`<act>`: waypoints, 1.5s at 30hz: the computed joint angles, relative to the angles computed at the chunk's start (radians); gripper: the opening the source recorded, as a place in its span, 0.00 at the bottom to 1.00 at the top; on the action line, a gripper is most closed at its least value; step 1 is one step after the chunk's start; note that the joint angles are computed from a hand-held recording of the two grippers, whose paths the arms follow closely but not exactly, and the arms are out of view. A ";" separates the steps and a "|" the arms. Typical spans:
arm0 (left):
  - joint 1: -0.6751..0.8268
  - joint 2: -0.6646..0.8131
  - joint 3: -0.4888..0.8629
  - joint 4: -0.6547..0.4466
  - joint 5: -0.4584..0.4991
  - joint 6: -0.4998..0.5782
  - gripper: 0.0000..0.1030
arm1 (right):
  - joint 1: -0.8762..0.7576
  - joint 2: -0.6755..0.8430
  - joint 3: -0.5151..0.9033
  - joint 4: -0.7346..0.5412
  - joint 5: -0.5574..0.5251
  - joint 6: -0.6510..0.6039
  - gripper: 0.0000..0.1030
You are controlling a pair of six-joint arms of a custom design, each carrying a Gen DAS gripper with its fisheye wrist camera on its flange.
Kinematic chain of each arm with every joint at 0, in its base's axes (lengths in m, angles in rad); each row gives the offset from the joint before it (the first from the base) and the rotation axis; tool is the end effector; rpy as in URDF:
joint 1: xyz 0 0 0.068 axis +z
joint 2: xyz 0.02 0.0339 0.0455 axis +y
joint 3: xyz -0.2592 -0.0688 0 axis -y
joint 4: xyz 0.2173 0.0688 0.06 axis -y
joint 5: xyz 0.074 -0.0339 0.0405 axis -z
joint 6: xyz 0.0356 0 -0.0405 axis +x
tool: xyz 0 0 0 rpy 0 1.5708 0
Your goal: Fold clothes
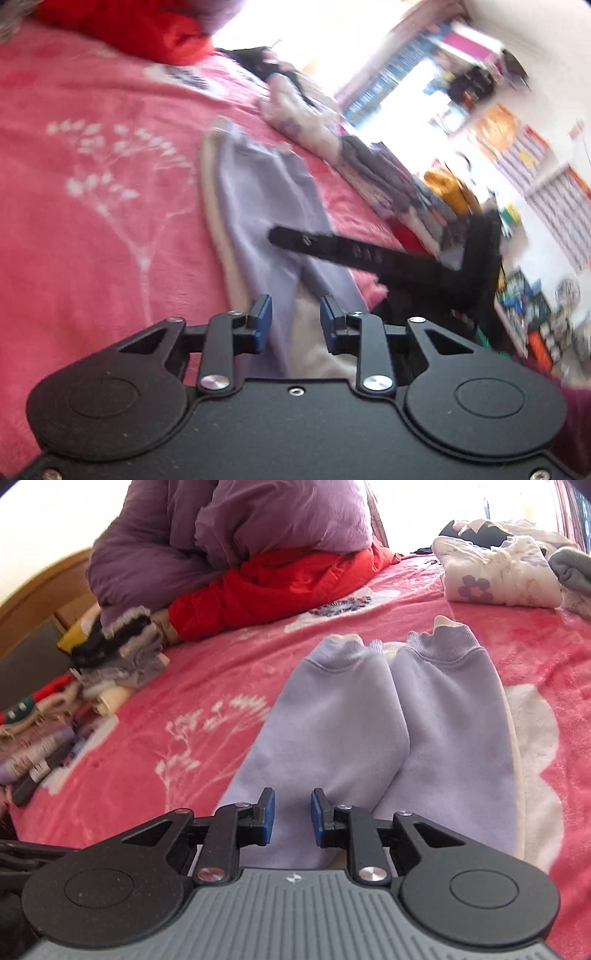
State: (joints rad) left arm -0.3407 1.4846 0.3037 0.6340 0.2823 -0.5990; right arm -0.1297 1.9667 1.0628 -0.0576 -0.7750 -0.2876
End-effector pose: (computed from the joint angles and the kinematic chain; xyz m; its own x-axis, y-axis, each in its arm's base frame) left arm 0.2118 -0.0856 0.1373 -0.7122 -0.3220 -0.6238 0.1739 0.7799 -0.6012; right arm 0.3586 -0.0217 0.1375 -0.6933 -0.1139 -0.7115 -0.5228 0.7591 0.3879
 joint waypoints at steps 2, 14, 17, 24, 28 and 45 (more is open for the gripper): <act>-0.051 0.052 0.106 -0.194 -0.084 0.073 0.22 | -0.013 0.008 0.009 0.003 -0.025 0.035 0.24; 0.028 -0.007 0.018 -0.098 -0.065 0.005 0.31 | -0.076 0.040 0.075 -0.063 -0.087 0.047 0.24; 0.032 0.007 0.024 -0.097 -0.075 -0.034 0.47 | -0.160 0.028 0.101 -0.132 -0.164 0.028 0.26; 0.059 0.093 0.048 -0.057 0.020 -0.140 0.52 | -0.418 0.079 0.170 -0.312 -0.252 -0.049 0.52; 0.066 0.171 0.043 0.025 0.052 -0.234 0.51 | -0.500 0.176 0.185 -0.429 -0.238 -0.127 0.56; 0.031 0.086 0.068 -0.023 -0.187 -0.205 0.39 | -0.510 0.195 0.144 -0.469 -0.239 -0.205 0.55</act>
